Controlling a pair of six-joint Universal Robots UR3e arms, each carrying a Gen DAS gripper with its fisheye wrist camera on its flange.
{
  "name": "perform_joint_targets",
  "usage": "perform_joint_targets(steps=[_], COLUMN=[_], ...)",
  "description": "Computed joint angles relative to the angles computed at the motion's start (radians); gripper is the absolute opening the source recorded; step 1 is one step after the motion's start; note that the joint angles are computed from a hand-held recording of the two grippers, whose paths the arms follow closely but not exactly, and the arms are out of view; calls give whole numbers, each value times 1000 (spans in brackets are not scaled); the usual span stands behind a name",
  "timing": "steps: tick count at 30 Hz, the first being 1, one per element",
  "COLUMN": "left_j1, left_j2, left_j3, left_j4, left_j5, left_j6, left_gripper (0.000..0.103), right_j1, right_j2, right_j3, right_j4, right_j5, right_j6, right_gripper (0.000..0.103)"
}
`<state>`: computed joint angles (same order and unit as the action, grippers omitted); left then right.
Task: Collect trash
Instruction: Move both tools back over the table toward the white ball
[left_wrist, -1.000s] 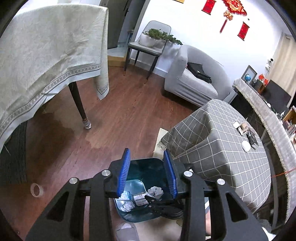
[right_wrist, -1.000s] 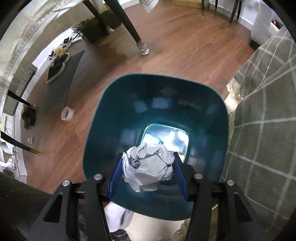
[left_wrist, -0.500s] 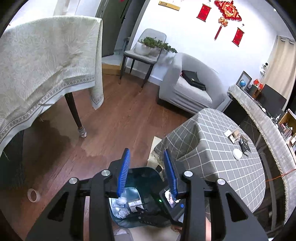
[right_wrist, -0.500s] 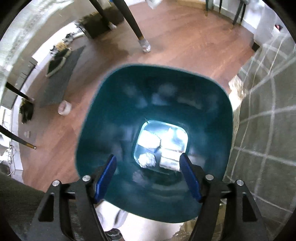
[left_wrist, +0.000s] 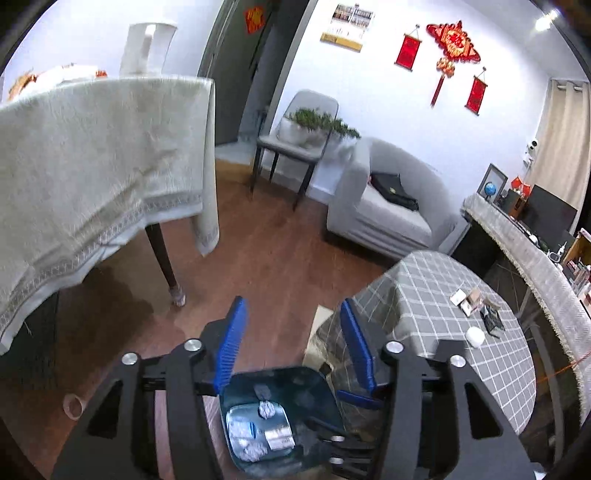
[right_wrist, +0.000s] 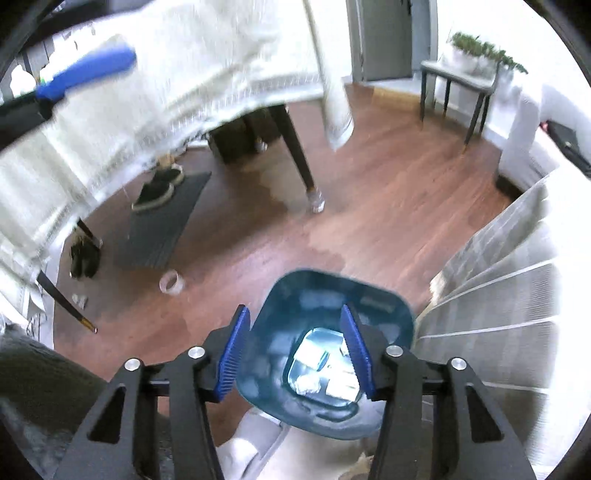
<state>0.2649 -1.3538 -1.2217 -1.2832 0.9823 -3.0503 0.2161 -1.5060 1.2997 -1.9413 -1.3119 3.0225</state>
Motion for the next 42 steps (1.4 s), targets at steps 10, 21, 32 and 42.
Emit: perform_joint_targets(steps=[10,21,32,42], left_j1=[-228,-573,-801,-926], left_j2=[-90,-322,-602,-926], left_j3=[54,237,544,1043], left_j4=[123,187,104,-123], left_j5=[153,365,467,537], left_j6=[-116,-172,-198,-181], left_gripper=[67,71,76,76], right_j1=[-243,-735,-1214,-1519], right_j2=[-207,-454,-608,-627], right_j3=[-15,99,114,27], right_j4=[119,276,626,966], right_j5=[70,241,448,542], right_j6=[-73,-293,-624,-902], right_gripper=[51,59,73,85])
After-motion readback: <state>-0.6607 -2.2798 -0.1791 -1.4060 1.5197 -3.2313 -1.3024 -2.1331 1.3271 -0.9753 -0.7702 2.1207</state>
